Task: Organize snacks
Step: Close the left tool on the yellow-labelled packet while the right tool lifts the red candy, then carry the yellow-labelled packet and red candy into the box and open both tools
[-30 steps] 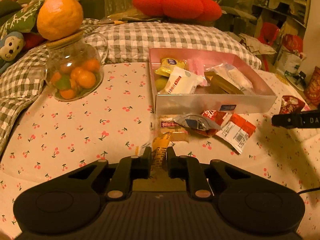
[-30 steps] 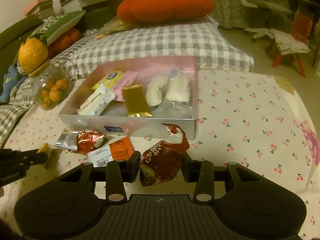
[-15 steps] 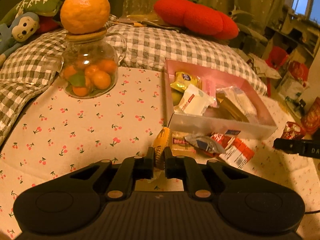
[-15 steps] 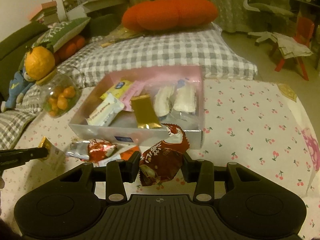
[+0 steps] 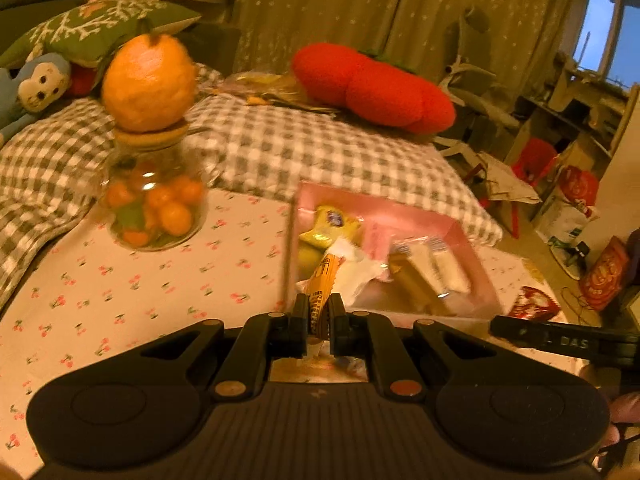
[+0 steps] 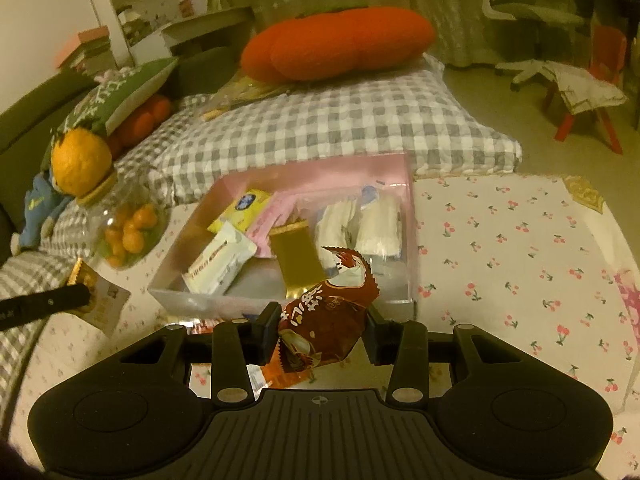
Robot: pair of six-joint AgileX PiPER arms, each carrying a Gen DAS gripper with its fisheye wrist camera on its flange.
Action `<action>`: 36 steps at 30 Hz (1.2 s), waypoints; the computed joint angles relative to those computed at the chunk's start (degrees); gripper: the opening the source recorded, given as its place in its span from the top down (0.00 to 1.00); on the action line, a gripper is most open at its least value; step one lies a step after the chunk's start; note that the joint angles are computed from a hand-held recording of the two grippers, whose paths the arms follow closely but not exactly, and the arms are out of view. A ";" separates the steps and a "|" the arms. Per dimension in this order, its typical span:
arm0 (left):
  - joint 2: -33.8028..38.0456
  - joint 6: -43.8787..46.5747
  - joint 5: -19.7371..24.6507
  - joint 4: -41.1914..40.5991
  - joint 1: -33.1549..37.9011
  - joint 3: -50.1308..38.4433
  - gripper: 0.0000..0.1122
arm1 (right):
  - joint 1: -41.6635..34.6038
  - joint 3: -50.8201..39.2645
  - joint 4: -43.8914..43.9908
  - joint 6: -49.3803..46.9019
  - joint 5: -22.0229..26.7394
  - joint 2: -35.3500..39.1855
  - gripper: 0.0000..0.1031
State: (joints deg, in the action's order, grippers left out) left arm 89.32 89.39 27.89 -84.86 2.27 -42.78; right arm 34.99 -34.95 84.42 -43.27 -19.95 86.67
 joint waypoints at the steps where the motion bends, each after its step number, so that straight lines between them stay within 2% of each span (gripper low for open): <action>1: 0.27 -0.82 -0.35 0.42 -1.13 -0.60 0.93 | -0.64 -0.16 -0.25 0.14 0.63 -0.15 0.61; 4: 1.58 -4.19 -0.97 3.59 -3.60 -2.88 0.93 | -3.12 -0.99 1.10 -0.55 2.50 -0.22 0.61; 9: 5.39 -13.18 -4.43 9.17 -9.63 -8.35 0.93 | -7.25 -2.25 1.30 -2.89 5.22 0.13 0.61; 12: 7.71 -17.59 -5.30 10.95 -12.47 -11.25 0.93 | -9.33 -2.80 -5.42 2.17 6.75 1.37 0.61; 17: 10.78 -25.03 -7.77 16.59 -16.72 -14.33 0.93 | -12.16 -3.32 -22.29 18.59 8.57 4.32 0.60; 20: 12.09 -28.08 -9.62 19.41 -18.52 -15.50 0.93 | -13.46 -3.81 -28.63 23.98 9.45 5.68 0.60; 21: 12.54 -31.35 -9.76 22.77 -19.04 -16.34 0.93 | -13.76 -3.99 -30.24 25.14 9.70 6.02 0.60; 24: 14.40 -41.95 -10.18 33.60 -20.56 -18.99 0.93 | -14.47 -4.69 -32.63 26.70 10.33 7.07 0.60; 27: 15.80 -47.84 -10.12 39.39 -21.39 -20.66 0.92 | -15.24 -5.34 -38.65 31.95 11.26 8.08 0.59; 31: 17.68 -55.57 -9.58 46.18 -22.20 -22.64 0.92 | -14.95 -6.14 -37.06 29.57 11.08 9.18 0.59; 36: 18.17 -55.25 -8.98 45.16 -22.17 -23.26 0.88 | -15.09 -6.20 -39.63 32.34 11.23 9.25 0.59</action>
State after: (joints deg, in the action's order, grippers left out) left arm 107.48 34.14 18.91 -39.70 -19.90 -66.04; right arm 19.90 -41.15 44.79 -10.93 -8.72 95.92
